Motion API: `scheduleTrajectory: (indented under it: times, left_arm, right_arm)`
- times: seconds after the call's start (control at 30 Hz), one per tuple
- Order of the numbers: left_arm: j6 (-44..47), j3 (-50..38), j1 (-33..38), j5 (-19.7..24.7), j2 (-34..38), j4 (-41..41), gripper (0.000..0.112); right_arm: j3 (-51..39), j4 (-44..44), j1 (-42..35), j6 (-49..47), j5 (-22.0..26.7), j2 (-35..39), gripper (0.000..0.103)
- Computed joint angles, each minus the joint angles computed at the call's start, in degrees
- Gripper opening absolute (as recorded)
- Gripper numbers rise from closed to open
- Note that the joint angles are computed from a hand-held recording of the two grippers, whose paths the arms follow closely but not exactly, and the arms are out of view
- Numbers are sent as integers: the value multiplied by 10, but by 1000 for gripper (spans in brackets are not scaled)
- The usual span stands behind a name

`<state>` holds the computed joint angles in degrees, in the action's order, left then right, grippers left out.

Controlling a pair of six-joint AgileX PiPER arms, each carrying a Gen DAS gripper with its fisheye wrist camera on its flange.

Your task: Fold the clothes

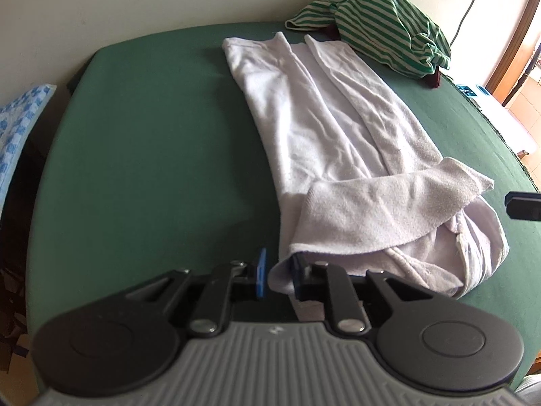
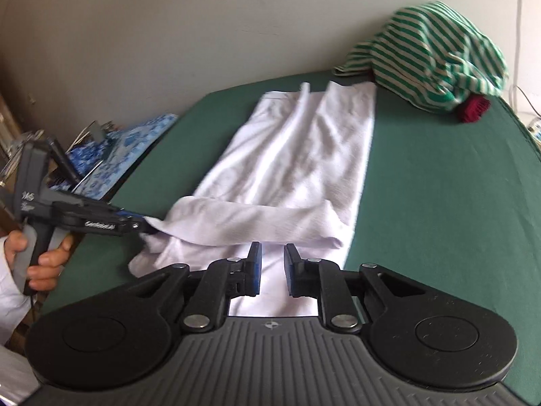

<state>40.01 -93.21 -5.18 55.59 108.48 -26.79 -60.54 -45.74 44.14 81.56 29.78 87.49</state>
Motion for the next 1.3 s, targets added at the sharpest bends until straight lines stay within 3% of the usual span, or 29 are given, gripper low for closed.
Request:
scheduleTrajectory:
  times: [0.1,0.17,0.27,0.33,0.43,0.47,0.53,0.6,0.77,0.9,1.03,1.2,1.23,1.27,1.3]
  left_arm:
    - [-9,-11,1,10,7,0,19]
    - [-7,-8,5,10,5,-7,19]
    - [-12,-1,9,7,3,-17,20]
    - [-14,7,7,0,0,-21,19]
    - [-16,16,0,-13,-3,-17,19]
    - [-16,20,-3,-17,-6,-15,19]
    - [-15,24,-3,-20,-9,-14,19]
    - [-17,25,-2,-21,-8,-15,20]
    - [-22,22,-3,-23,-5,-11,24]
    - [-23,25,-12,-31,-9,4,23]
    - [-21,30,-16,-38,-13,12,28]
    - [-18,34,-17,-40,-17,5,28]
    - [-15,37,-17,-41,-19,4,28]
    - [-13,40,-17,-43,-21,3,28]
    - [-10,41,-16,-43,-22,1,29]
  right_arm:
    - [-69,25,13,-91,31,65,19]
    - [-112,27,20,-113,72,107,27]
    - [-126,-15,18,-42,96,129,41]
    - [-127,-14,6,-32,86,134,41]
    - [-142,15,-6,-62,85,147,35]
    - [-148,28,-9,-77,88,152,14]
    - [-137,27,-2,-76,78,138,1]
    - [-104,2,8,-63,44,102,1]
    - [-92,71,15,-160,67,68,3]
    - [-117,186,-2,-309,57,84,7]
    - [-116,104,10,-219,30,78,8]
    - [-181,98,-2,-221,109,142,9]
    - [-191,98,-4,-207,131,153,15]
    - [-199,99,-7,-194,148,163,32]
    - [-191,112,-11,-190,142,160,39]
